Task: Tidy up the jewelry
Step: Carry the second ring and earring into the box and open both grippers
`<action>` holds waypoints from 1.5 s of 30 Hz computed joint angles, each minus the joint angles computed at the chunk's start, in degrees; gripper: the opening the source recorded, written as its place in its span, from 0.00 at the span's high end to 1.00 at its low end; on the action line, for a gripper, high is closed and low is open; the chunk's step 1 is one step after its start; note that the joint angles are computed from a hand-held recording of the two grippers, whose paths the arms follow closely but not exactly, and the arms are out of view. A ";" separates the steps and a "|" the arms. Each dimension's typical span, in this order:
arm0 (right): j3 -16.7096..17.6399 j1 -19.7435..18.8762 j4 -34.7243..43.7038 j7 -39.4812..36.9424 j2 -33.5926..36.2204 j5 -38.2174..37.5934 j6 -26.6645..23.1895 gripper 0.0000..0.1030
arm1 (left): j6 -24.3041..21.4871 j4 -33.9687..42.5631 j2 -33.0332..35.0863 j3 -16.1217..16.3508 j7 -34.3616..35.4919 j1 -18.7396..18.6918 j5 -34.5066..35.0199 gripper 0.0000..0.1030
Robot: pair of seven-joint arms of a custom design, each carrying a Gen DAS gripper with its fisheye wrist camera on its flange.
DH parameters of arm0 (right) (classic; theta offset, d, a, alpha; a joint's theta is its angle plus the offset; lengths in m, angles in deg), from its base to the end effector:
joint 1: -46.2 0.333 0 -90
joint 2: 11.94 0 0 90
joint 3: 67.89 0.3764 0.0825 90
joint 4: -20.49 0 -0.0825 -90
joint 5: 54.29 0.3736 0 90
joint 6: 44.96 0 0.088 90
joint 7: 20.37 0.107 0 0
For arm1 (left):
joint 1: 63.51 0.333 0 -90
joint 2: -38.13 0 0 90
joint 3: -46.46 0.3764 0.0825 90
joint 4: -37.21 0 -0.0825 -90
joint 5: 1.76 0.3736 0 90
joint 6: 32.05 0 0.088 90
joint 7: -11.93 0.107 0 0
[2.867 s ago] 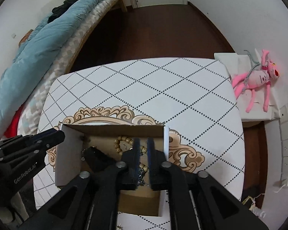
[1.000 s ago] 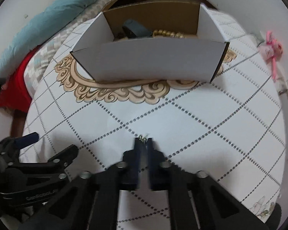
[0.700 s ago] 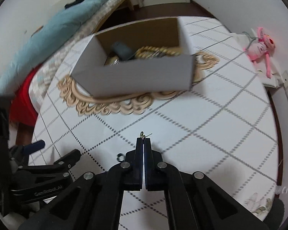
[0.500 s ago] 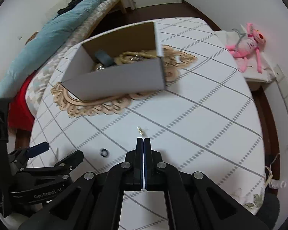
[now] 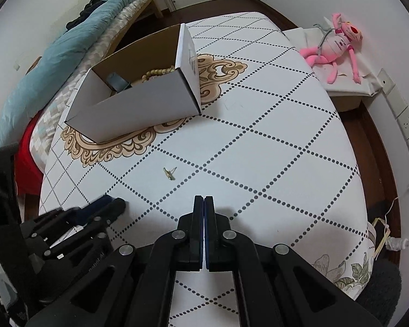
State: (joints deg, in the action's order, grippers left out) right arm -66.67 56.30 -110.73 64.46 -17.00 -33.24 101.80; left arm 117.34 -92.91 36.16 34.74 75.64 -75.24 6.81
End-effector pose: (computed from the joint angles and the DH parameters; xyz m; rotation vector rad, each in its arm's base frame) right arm 0.5096 0.0968 0.4914 -1.9306 1.8999 -0.0682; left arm 0.4892 -0.2167 0.4777 -1.9686 2.1034 -0.4517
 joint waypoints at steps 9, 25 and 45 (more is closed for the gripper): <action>0.35 1.27 2.84 -4.60 2.37 6.31 0.31 0.59 | 0.08 -2.03 -2.78 1.74 0.38 2.17 -0.97 0.90; 1.80 4.09 3.78 -0.20 6.50 -5.66 6.26 0.98 | 0.50 -2.53 -4.05 2.91 1.81 3.26 -4.38 0.90; -0.05 1.05 33.45 -1.82 19.23 -1.18 -11.95 0.97 | -15.02 28.07 12.14 2.96 10.73 7.77 -11.86 0.84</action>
State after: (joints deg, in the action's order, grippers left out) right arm -66.72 57.35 -77.28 62.64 2.23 -34.42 89.85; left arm 102.31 -64.84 48.31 37.71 86.37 -67.47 -5.06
